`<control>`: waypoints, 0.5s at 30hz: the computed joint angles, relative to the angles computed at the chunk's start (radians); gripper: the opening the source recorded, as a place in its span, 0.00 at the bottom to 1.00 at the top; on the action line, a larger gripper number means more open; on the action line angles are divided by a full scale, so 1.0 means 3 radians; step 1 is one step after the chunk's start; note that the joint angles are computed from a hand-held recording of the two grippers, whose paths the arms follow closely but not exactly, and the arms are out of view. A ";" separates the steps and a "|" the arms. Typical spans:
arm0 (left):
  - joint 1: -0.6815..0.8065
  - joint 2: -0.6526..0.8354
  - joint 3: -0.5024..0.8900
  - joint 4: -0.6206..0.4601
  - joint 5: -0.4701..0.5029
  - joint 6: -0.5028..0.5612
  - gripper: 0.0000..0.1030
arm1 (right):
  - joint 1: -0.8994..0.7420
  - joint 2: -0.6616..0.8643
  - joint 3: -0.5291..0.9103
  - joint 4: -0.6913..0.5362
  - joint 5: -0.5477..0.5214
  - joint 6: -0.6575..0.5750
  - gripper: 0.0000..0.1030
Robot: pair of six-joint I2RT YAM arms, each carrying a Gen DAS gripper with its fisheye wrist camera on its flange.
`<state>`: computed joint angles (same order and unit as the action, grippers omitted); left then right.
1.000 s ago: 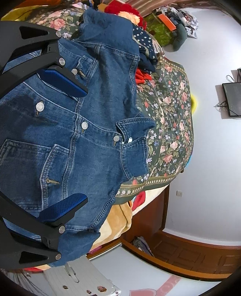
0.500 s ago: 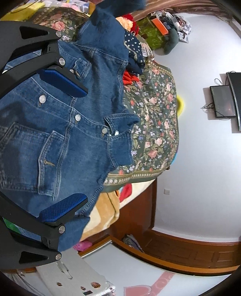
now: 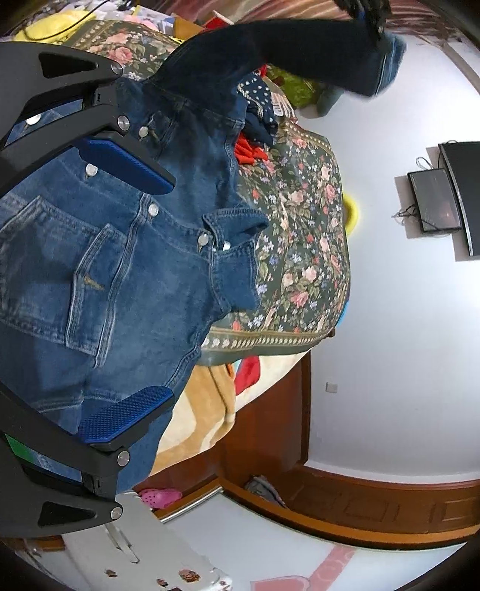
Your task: Fold large clothes
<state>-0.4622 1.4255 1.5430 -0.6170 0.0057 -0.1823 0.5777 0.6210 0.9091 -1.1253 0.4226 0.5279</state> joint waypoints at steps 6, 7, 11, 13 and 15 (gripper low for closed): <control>-0.0667 0.0590 -0.0237 0.0026 -0.0137 0.0009 0.10 | -0.0954 -0.0324 -0.0147 -0.0058 -0.0660 -0.0515 1.00; -0.0727 0.0650 -0.0296 0.0032 -0.0152 0.0013 0.10 | -0.1109 -0.0358 -0.0160 -0.0069 -0.0772 -0.0598 1.00; -0.0918 0.1107 -0.0364 -0.0082 -0.0154 0.0089 0.10 | -0.1841 -0.0460 -0.0210 -0.0129 -0.1279 -0.1029 1.00; -0.1000 0.1294 -0.0408 -0.0150 -0.0095 0.0145 0.10 | -0.2096 -0.0480 -0.0240 -0.0158 -0.1450 -0.1184 1.00; -0.1117 0.1274 -0.0570 -0.0067 -0.0197 0.0142 0.13 | -0.2249 -0.0472 -0.0266 -0.0170 -0.1563 -0.1275 1.00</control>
